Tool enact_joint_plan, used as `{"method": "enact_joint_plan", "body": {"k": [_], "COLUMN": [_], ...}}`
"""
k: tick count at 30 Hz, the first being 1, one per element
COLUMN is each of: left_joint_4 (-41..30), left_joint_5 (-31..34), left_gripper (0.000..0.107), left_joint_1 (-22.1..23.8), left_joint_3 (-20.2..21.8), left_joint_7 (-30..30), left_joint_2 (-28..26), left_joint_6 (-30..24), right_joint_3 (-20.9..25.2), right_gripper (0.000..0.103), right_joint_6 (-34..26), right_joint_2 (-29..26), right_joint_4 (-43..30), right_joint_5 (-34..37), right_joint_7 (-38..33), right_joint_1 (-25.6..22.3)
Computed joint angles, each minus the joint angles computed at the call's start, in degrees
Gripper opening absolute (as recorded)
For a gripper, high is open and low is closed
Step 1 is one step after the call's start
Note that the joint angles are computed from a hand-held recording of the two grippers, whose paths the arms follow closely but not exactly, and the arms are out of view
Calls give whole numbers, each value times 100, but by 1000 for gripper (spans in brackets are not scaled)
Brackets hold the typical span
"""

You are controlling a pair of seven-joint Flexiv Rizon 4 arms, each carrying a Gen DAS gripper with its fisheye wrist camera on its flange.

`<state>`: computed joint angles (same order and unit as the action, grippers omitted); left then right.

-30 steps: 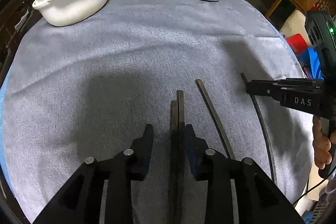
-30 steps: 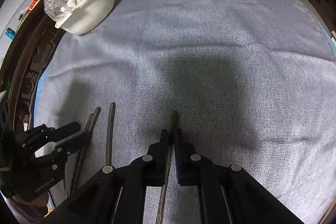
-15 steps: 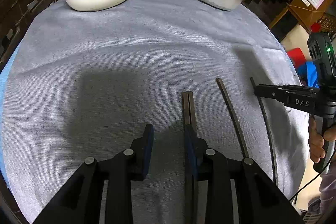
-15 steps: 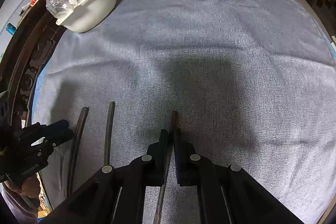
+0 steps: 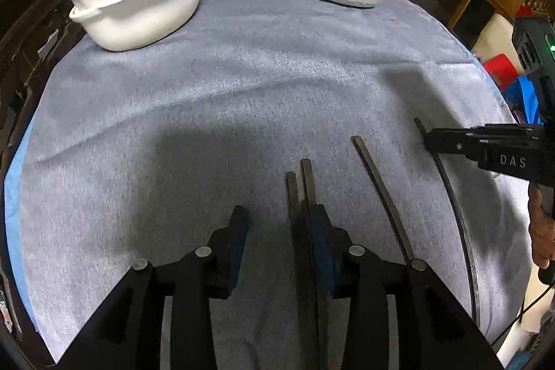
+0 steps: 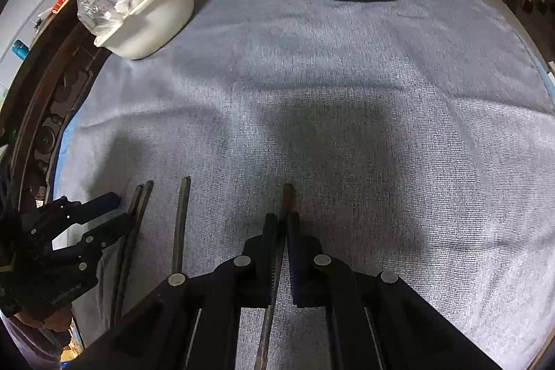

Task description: Organize utensils

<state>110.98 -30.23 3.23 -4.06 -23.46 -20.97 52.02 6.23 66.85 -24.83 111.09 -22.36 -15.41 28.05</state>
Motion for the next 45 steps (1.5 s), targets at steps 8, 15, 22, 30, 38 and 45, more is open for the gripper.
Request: {"method": "enact_joint_plan", "body": {"k": [8, 15, 22, 30, 38, 45], "left_joint_4": [-96, -136, -172, 260, 95, -106], "left_joint_5": [194, 313, 158, -948, -559, 152], "left_gripper": [31, 6, 0, 0, 0, 0], "left_joint_1": [-43, -84, -42, 209, 118, 1], "left_joint_3": [14, 47, 70, 78, 335, 324], "left_joint_7": [-156, -158, -420, 486, 306, -209], "left_joint_2": [-30, 23, 4, 716, 728, 360], "left_joint_6": [-113, -342, -406, -362, -955, -1034], "right_joint_3": [215, 125, -39, -639, 51, 217], "right_gripper": [8, 8, 6, 6, 6, 6], "right_joint_6": [-1212, -1777, -398, 296, -302, 88], "right_joint_2": [-148, -257, 15, 922, 1411, 1343], "right_joint_4": [-643, -927, -118, 911, 1044, 1278], "right_joint_5": [198, -48, -329, -2453, -2803, -2791], "right_joint_7": [-583, -790, -43, 1757, 2138, 2294], "right_joint_1": [0, 200, 190, 553, 239, -19]}}
